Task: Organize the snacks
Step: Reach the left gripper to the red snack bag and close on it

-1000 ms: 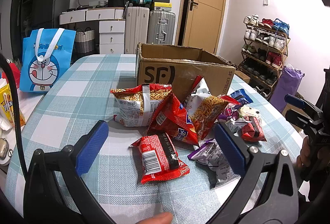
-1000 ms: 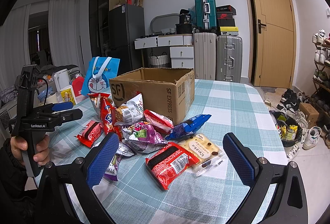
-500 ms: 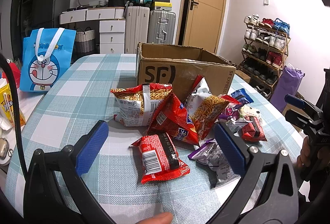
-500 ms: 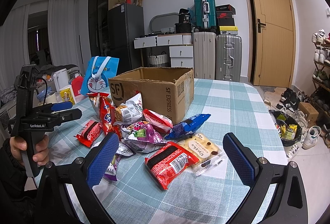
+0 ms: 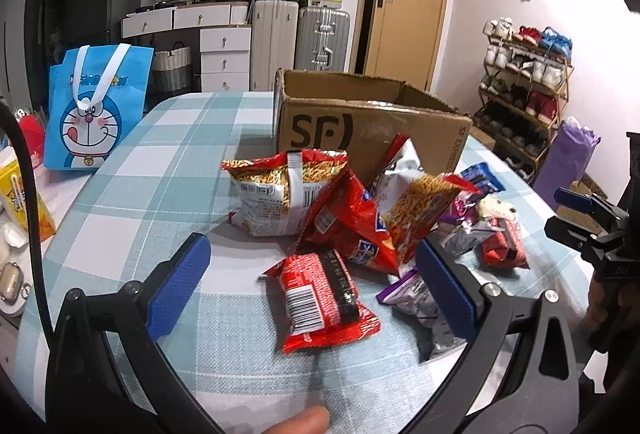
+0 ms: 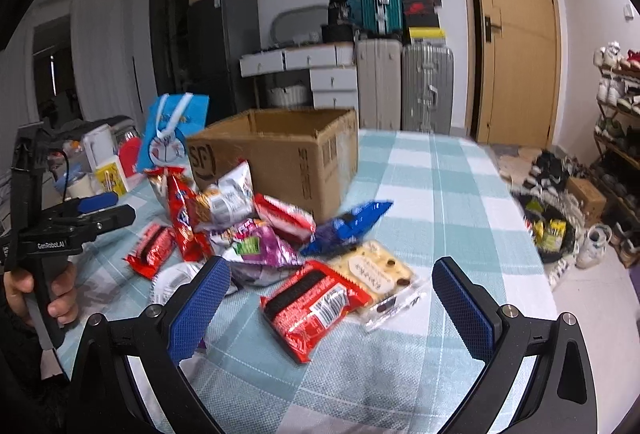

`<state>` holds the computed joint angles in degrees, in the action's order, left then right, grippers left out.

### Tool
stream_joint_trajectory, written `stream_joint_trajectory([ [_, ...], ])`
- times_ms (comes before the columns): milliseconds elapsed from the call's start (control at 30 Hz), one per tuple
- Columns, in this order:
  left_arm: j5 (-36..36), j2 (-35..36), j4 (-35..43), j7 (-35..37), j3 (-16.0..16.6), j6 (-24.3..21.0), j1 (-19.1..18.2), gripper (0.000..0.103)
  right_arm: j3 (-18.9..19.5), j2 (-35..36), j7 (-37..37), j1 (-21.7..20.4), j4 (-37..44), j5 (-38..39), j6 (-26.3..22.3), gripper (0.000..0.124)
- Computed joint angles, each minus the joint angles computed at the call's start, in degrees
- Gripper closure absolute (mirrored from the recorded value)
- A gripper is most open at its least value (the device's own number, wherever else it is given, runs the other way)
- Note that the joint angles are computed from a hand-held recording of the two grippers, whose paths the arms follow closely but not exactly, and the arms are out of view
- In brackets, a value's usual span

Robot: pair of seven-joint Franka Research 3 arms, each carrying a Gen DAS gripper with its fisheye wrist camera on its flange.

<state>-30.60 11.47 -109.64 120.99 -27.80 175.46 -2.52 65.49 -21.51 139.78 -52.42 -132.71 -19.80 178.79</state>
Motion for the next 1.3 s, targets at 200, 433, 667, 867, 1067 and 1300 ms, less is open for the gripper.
stream_joint_trajectory([
  [200,10.0,0.5,1.6,-9.3,5.8,-5.0,-4.0,0.001,-0.8,8.5,-0.9,3.4,5.0,-3.0,-10.4,0.021],
  [433,20.5,3.2,4.7,-19.1,9.1,-11.0,-6.6,0.001,-5.4,16.2,-1.4,9.7,7.9,-5.1,-12.7,0.026],
  [667,17.7,6.4,8.4,-16.9,7.1,-15.2,-4.5,0.006,-9.1,22.1,0.0,14.6,10.9,-7.8,-15.7,0.034],
  [867,17.6,8.1,11.2,-16.6,7.4,-18.6,-4.5,0.007,-13.3,25.2,0.0,19.2,12.7,-7.3,-16.7,0.043],
  [1067,16.8,9.0,12.1,-16.2,7.4,-19.5,-4.3,0.007,-17.7,26.1,0.6,23.4,13.6,-6.1,-17.3,0.049],
  [1300,18.5,9.4,12.9,-17.8,8.2,-22.0,-5.2,0.018,-22.8,26.5,1.4,27.8,13.5,-3.4,-15.6,0.052],
])
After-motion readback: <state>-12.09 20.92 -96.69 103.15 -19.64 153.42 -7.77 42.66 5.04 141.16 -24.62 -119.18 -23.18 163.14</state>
